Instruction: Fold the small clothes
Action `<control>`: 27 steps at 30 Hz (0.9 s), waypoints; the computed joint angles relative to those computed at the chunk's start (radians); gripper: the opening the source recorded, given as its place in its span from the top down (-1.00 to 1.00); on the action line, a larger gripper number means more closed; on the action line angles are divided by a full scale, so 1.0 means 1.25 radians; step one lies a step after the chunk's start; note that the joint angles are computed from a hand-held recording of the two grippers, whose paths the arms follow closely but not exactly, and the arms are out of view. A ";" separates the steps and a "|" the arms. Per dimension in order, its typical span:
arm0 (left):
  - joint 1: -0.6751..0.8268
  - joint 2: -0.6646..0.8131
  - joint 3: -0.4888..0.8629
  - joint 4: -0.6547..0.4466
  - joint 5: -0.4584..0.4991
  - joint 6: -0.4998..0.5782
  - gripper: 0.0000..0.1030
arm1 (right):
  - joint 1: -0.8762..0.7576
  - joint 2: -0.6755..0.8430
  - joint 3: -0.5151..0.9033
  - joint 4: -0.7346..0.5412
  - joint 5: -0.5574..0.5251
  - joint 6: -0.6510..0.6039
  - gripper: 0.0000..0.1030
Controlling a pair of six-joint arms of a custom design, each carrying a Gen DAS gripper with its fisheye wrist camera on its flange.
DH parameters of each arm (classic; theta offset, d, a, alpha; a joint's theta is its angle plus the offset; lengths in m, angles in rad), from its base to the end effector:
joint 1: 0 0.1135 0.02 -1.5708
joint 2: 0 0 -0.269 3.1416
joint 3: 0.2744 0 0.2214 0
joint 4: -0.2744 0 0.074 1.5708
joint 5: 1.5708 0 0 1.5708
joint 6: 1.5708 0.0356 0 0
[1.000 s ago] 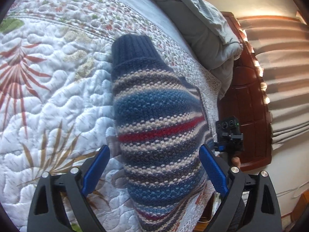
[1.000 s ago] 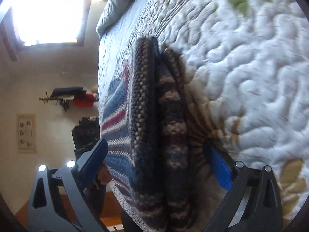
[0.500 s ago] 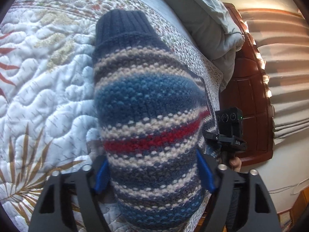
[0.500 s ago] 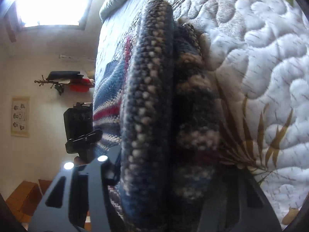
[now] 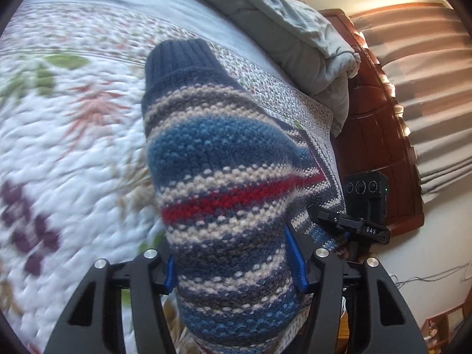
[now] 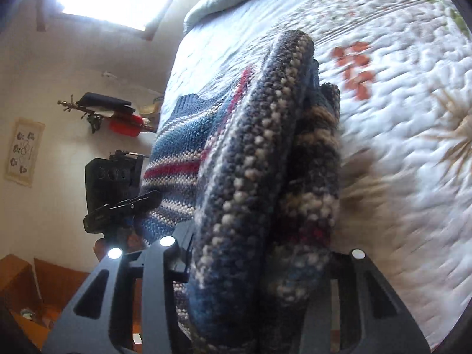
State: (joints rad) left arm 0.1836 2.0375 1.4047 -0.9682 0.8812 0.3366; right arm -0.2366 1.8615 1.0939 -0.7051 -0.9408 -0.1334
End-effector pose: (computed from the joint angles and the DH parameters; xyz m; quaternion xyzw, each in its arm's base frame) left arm 0.3447 0.0361 0.1795 0.0627 0.9022 -0.4156 0.0965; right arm 0.2998 -0.0427 0.1719 0.0237 0.8903 0.4369 0.1262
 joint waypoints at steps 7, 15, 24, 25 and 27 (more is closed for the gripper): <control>0.358 -0.056 -0.071 -0.285 -0.098 0.443 -0.13 | 0.330 -0.251 -0.306 0.420 0.098 0.426 0.23; 0.716 0.147 -0.003 -0.379 -0.249 0.756 -0.13 | 0.715 -0.182 -0.413 0.772 0.319 0.747 0.23; 0.780 0.193 -0.010 -0.362 -0.243 0.762 -0.46 | 0.699 -0.212 -0.387 0.642 0.324 0.726 -0.39; 0.787 0.171 -0.012 -0.361 -0.241 0.763 -0.47 | 0.683 -0.231 -0.355 0.588 0.331 0.706 -0.47; 0.828 0.118 -0.013 -0.352 -0.218 0.769 -0.52 | 0.637 -0.277 -0.296 0.493 0.364 0.670 -0.55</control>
